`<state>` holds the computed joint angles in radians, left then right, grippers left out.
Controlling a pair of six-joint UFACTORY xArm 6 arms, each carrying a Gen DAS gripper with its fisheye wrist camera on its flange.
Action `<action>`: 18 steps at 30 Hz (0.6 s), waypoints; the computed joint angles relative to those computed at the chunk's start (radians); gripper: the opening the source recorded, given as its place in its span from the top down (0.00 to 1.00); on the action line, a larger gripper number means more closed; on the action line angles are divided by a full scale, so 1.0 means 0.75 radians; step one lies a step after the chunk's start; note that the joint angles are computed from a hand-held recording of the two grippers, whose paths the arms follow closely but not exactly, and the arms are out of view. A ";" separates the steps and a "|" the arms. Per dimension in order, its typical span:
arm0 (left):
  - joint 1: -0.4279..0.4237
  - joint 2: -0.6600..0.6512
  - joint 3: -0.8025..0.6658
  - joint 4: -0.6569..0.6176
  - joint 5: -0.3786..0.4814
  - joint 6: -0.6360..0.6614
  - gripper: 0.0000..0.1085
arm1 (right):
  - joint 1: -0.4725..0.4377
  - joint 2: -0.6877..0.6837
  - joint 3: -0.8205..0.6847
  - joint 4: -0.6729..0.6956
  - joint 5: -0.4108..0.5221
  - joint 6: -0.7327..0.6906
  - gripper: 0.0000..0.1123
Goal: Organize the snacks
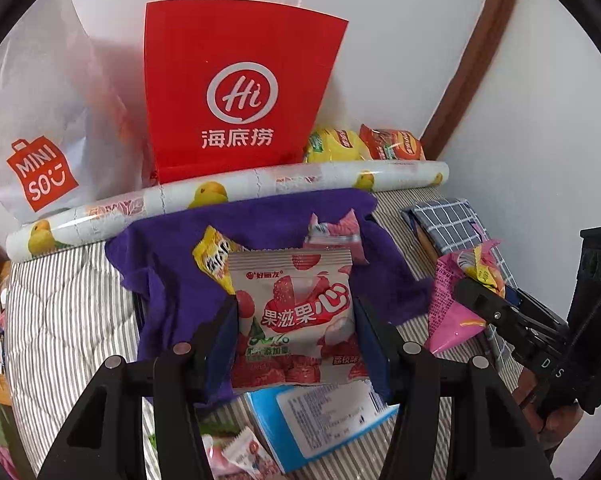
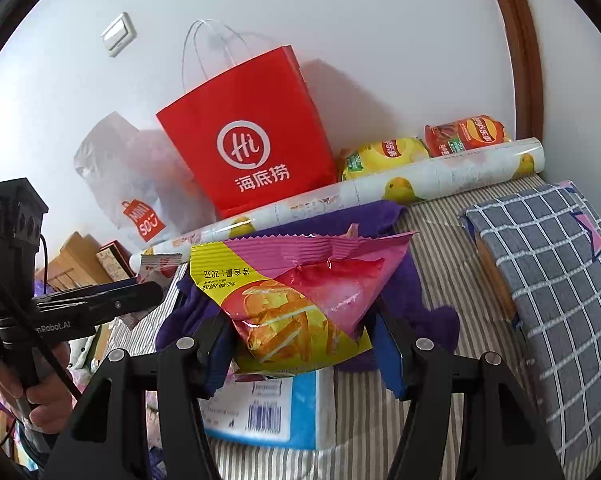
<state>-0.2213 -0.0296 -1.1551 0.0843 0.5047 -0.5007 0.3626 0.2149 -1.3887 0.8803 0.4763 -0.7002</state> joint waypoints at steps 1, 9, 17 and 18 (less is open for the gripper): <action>0.009 0.013 -0.013 -0.014 0.000 0.013 0.50 | 0.001 0.025 -0.029 -0.007 0.002 0.011 0.47; 0.076 0.100 -0.074 -0.124 -0.007 0.099 0.50 | 0.006 0.225 -0.274 -0.104 0.024 0.157 0.47; 0.127 0.173 -0.111 -0.198 0.012 0.160 0.50 | 0.018 0.411 -0.472 -0.189 0.062 0.264 0.47; 0.130 0.177 -0.111 -0.202 0.012 0.162 0.50 | 0.019 0.428 -0.489 -0.183 0.066 0.263 0.47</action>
